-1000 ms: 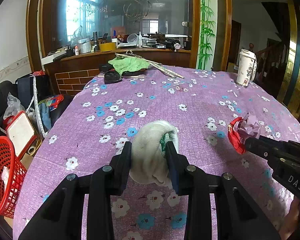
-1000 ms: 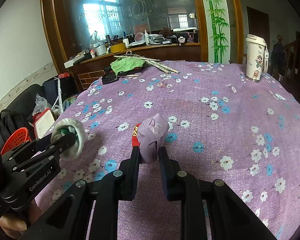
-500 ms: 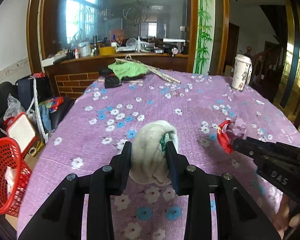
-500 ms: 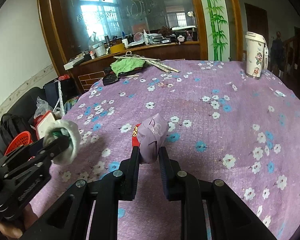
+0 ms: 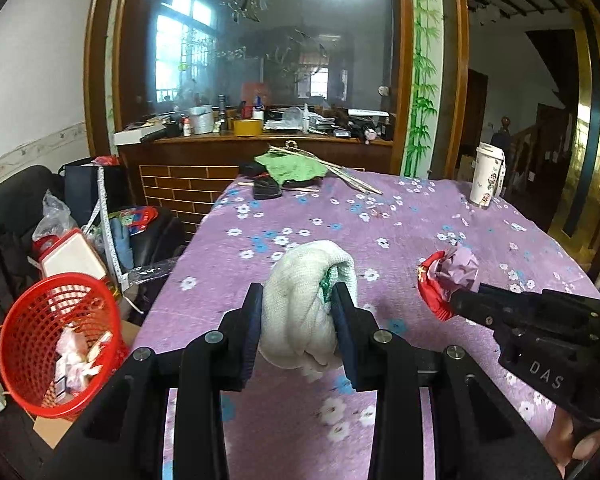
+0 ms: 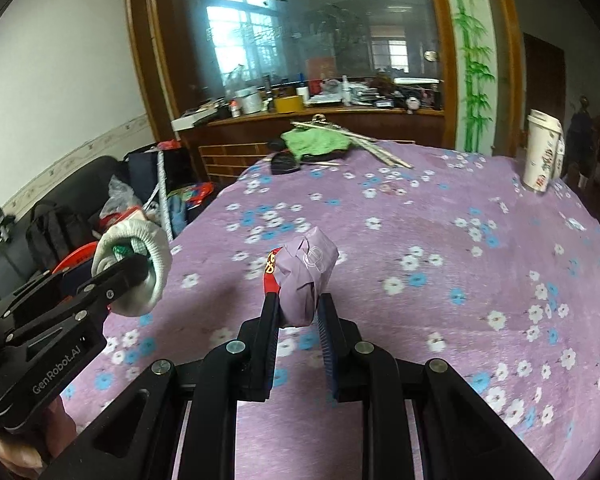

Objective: Collect trash
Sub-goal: 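Carry the white bundle and purple bag over the red wastebasket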

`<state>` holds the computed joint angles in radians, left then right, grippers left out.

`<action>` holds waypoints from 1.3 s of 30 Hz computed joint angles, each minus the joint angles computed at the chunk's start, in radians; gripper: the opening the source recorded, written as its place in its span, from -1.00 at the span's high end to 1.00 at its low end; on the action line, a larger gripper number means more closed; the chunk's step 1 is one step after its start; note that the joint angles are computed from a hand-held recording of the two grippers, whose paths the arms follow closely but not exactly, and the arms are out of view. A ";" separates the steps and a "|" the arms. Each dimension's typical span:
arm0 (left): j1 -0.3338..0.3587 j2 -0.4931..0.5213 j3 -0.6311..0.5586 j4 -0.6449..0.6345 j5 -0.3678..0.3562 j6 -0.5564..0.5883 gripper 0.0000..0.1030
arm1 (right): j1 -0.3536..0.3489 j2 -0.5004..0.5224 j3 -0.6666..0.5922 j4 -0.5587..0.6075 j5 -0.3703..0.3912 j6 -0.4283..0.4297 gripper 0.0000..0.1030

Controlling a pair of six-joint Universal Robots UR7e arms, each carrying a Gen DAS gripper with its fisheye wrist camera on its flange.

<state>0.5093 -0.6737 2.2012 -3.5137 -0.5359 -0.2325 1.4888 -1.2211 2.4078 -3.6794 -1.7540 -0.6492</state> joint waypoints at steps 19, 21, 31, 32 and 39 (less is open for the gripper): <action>0.064 -0.217 0.207 -0.078 0.071 -0.058 0.36 | 0.189 0.178 -0.073 0.048 -0.076 0.044 0.59; 0.080 -0.241 0.224 -0.085 0.081 -0.054 0.36 | 0.212 0.202 -0.094 0.070 -0.085 0.052 0.59; 0.183 -0.341 0.275 -0.125 0.128 -0.019 0.35 | 0.291 0.304 -0.191 0.141 -0.096 0.069 0.59; 0.193 -0.350 0.278 -0.128 0.129 -0.020 0.35 | 0.296 0.313 -0.202 0.152 -0.095 0.072 0.59; 0.244 -0.398 0.300 -0.144 0.141 -0.015 0.35 | 0.330 0.378 -0.280 0.225 -0.092 0.084 0.59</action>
